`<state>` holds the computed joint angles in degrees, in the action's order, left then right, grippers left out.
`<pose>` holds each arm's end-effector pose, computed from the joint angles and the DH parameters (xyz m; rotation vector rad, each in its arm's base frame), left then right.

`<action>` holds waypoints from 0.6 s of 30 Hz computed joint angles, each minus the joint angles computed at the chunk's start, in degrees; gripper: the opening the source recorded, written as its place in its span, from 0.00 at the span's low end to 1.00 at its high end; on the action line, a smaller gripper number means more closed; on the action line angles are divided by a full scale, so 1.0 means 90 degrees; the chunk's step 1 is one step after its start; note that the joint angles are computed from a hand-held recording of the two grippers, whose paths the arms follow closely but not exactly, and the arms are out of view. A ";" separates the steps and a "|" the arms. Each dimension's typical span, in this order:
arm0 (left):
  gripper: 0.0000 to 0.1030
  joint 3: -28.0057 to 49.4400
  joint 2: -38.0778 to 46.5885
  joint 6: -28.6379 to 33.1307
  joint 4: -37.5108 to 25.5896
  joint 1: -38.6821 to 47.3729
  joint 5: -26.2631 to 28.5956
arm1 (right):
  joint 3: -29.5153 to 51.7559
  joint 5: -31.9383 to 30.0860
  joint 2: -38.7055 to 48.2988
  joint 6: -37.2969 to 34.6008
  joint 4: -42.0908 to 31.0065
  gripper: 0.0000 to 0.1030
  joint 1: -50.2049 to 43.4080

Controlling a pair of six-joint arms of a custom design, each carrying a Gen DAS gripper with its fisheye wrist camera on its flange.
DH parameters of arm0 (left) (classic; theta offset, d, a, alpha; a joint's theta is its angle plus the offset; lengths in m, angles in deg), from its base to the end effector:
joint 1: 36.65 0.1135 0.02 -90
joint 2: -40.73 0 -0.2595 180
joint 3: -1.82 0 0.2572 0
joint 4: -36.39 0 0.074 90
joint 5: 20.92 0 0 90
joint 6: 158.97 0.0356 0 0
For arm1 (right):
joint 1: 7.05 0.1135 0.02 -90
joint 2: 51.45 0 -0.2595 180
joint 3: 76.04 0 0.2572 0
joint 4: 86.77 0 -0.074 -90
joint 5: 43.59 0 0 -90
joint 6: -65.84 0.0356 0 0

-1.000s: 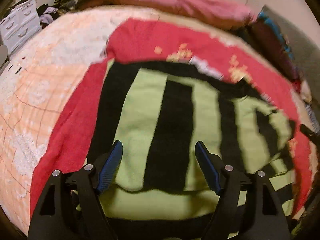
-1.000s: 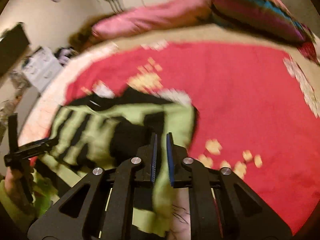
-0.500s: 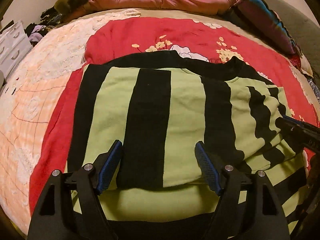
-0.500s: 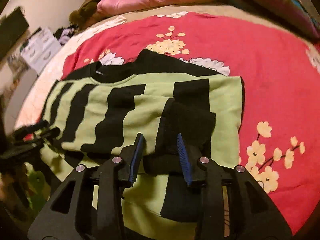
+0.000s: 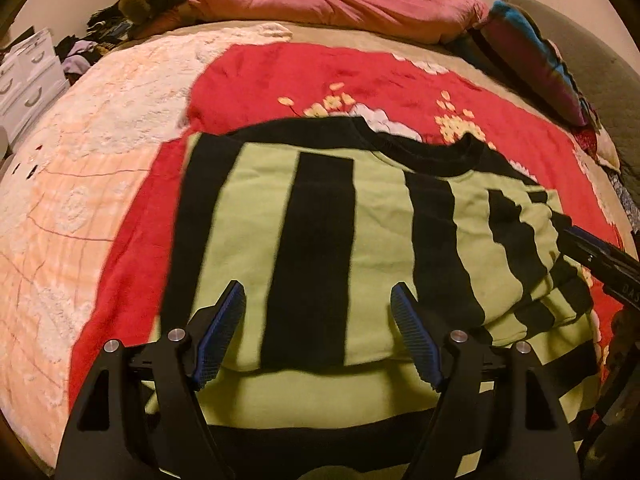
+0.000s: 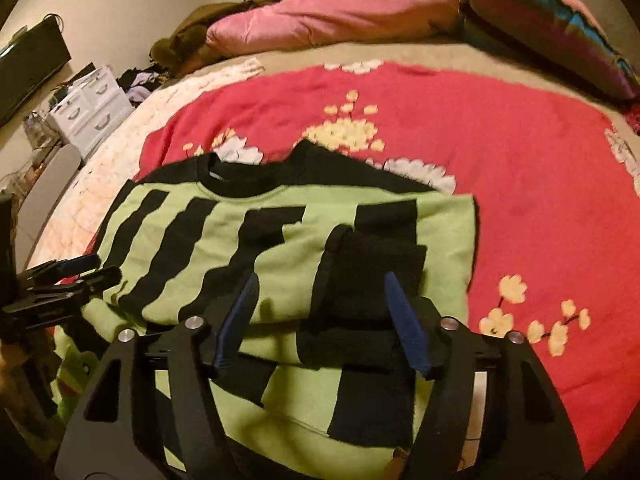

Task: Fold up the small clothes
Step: 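Open the right gripper and withdraw it from the sweater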

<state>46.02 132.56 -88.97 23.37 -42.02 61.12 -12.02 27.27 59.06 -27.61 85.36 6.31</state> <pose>0.2545 -0.0190 0.0876 -0.3798 2.5850 0.0271 0.3385 0.0924 0.0825 -0.5011 2.4614 0.4910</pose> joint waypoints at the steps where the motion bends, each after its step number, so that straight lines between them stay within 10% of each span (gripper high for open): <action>1: 0.77 -0.0011 -0.0065 -0.0007 -0.0044 0.0031 -0.0021 | -0.0003 0.0004 -0.0013 0.0036 0.0023 0.63 -0.0016; 18: 0.95 -0.0276 -0.2034 0.0123 -0.1141 0.0413 -0.0148 | -0.0733 0.0080 -0.1123 0.0329 0.0561 0.90 0.0021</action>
